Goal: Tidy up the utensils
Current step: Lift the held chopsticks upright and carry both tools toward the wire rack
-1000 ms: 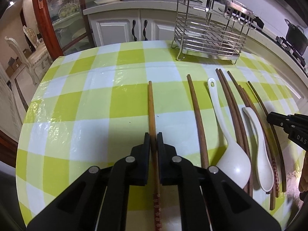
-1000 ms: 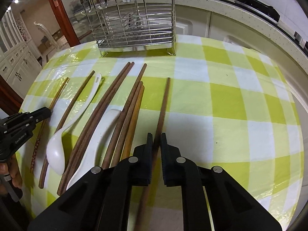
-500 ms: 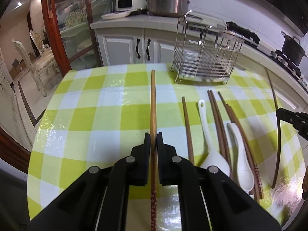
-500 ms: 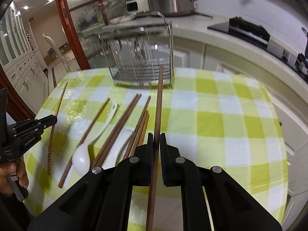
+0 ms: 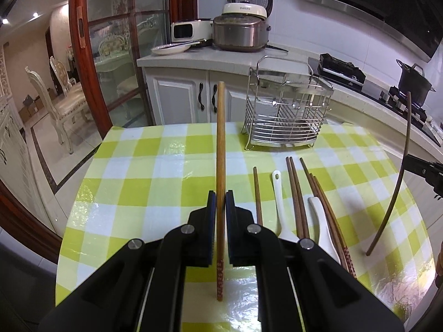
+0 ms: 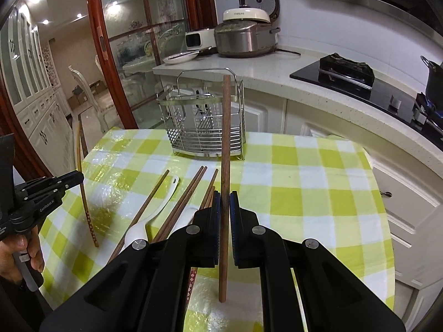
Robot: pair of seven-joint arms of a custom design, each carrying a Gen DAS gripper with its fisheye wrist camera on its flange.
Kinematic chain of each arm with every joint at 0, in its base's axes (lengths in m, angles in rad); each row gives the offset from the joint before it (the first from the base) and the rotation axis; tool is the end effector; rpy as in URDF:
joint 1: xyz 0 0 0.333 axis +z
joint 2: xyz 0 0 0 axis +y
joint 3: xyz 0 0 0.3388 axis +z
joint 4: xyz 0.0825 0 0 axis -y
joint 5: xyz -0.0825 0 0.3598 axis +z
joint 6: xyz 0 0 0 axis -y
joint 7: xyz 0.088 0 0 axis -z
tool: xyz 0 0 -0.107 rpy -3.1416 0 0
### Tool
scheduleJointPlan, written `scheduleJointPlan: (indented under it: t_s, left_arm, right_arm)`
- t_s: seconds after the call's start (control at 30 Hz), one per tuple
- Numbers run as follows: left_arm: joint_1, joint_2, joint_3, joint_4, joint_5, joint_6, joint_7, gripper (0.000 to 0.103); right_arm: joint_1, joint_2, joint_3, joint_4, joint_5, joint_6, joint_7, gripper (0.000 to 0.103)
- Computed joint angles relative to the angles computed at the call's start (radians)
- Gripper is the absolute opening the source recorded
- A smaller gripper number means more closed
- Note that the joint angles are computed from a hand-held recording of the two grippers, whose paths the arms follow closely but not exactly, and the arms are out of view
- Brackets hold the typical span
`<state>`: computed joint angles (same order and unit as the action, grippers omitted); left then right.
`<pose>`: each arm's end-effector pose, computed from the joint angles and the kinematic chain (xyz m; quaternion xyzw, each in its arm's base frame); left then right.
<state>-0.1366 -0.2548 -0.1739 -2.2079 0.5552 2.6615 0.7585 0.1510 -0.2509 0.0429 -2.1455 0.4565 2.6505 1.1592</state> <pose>0.4641 -0.1738 0.5933 -0.6768 0.6205 -0.2694 0.2903 0.4922 0.0870 0.6253 -0.7355 0.5488 -0.1759 0.3563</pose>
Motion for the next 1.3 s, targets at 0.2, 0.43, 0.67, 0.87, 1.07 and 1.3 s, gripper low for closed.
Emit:
scheduleJointPlan:
  t_s: [0.2, 0.43, 0.67, 0.87, 1.07, 1.3]
  left_arm:
    - [0.001, -0.027, -0.012, -0.006, 0.022, -0.004, -0.028, 0.005]
    - [-0.022, -0.011, 0.010, -0.006, -0.032, -0.003, 0.017, 0.004]
    - [-0.031, 0.163, 0.064, 0.107, -0.252, -0.066, 0.270, 0.031]
    - [0.011, 0.321, 0.028, 0.260, -0.345, -0.200, 0.416, 0.031]
    - [0.032, 0.416, -0.001, 0.373, -0.320, -0.301, 0.448, 0.031]
    - [0.051, 0.404, -0.019, 0.360, -0.374, -0.267, 0.478, 0.007]
  right_arm:
    - [0.003, -0.033, -0.006, -0.017, 0.021, 0.009, -0.019, 0.009]
    - [0.001, -0.053, -0.008, -0.034, 0.036, 0.016, -0.032, 0.009]
    - [-0.003, -0.065, -0.005, -0.043, 0.038, 0.017, -0.036, 0.009]
    - [-0.008, -0.064, -0.006, -0.046, 0.034, 0.019, -0.038, 0.009]
    - [-0.008, -0.056, -0.012, -0.038, 0.039, 0.013, -0.053, 0.009]
    - [-0.005, -0.056, -0.012, -0.038, 0.050, 0.015, -0.061, 0.009]
